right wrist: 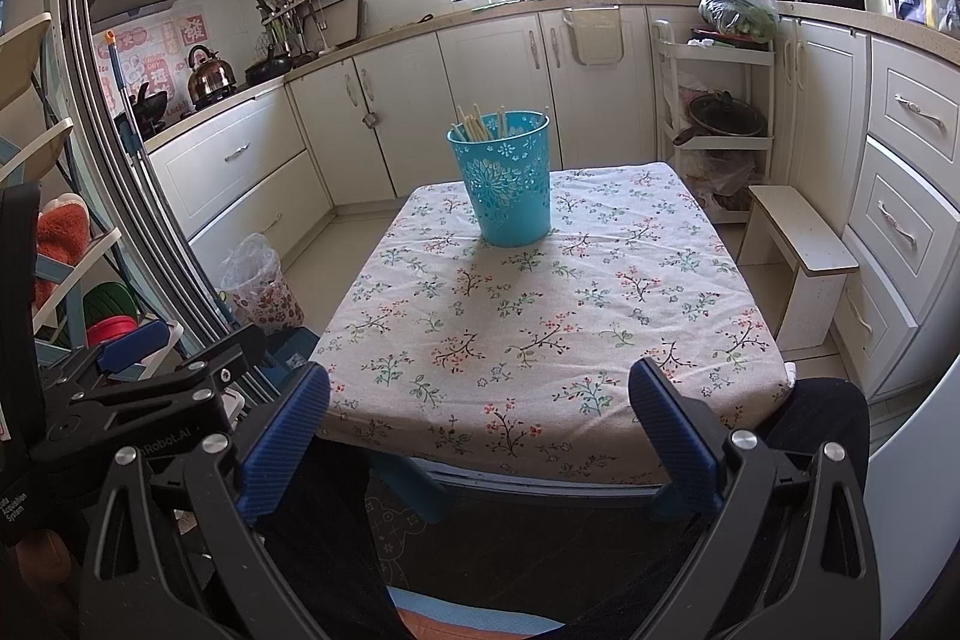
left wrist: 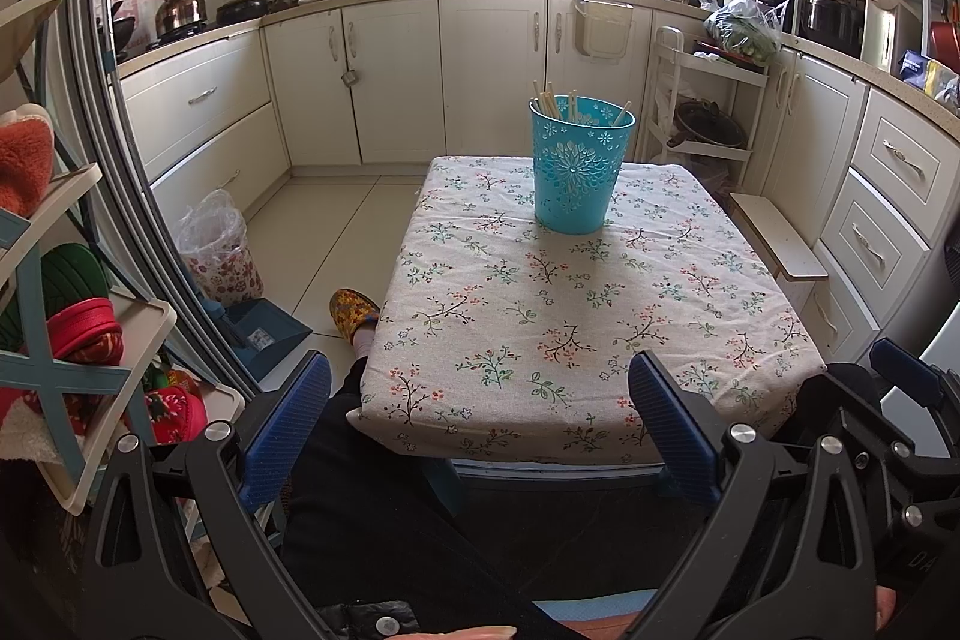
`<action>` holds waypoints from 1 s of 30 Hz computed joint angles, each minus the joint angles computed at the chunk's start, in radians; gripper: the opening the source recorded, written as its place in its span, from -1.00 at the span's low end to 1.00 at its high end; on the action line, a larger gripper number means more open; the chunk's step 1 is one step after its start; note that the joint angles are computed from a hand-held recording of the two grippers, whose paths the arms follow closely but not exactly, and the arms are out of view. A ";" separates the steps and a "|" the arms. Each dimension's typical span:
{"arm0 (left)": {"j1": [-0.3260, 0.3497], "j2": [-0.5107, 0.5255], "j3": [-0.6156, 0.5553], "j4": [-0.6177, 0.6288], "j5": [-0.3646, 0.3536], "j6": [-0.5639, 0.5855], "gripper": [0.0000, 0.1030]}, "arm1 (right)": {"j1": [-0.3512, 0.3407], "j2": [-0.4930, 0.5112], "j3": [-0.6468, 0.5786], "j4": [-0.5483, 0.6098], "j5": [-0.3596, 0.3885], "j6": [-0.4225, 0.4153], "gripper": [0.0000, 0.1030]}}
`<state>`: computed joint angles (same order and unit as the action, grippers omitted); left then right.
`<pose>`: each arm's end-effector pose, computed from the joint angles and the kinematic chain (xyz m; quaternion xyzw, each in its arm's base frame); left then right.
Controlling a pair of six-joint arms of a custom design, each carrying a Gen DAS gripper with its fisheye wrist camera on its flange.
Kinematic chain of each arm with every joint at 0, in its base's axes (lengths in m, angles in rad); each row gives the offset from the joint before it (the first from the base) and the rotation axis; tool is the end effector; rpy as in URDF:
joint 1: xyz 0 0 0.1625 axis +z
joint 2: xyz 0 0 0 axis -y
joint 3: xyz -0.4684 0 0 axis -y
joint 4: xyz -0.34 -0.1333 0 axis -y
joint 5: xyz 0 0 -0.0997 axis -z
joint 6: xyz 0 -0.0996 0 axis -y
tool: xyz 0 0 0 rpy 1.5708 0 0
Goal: Organize utensils
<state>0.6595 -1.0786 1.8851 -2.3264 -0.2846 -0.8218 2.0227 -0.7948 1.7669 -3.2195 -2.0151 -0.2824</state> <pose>-0.2982 -0.5208 0.2969 0.0510 0.7985 -0.4437 0.4037 0.3669 -0.5486 0.2083 0.2620 -0.8851 0.3402 0.1797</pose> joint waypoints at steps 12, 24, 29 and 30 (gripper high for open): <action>-0.002 0.000 -0.004 0.011 -0.002 -0.007 0.85 | 0.000 0.000 0.000 -0.002 0.000 0.000 0.86; -0.002 0.001 -0.002 0.006 -0.002 -0.005 0.85 | -0.001 0.000 0.001 -0.003 0.001 -0.002 0.86; -0.002 0.001 -0.004 0.012 -0.001 -0.010 0.85 | -0.001 0.000 0.001 -0.003 0.002 -0.002 0.86; -0.002 0.001 -0.003 0.011 -0.001 -0.009 0.85 | -0.001 0.000 0.001 -0.004 0.001 -0.002 0.86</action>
<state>0.6577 -1.0778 1.8823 -2.3150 -0.2856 -0.8310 2.0215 -0.7953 1.7683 -3.2231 -2.0137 -0.2843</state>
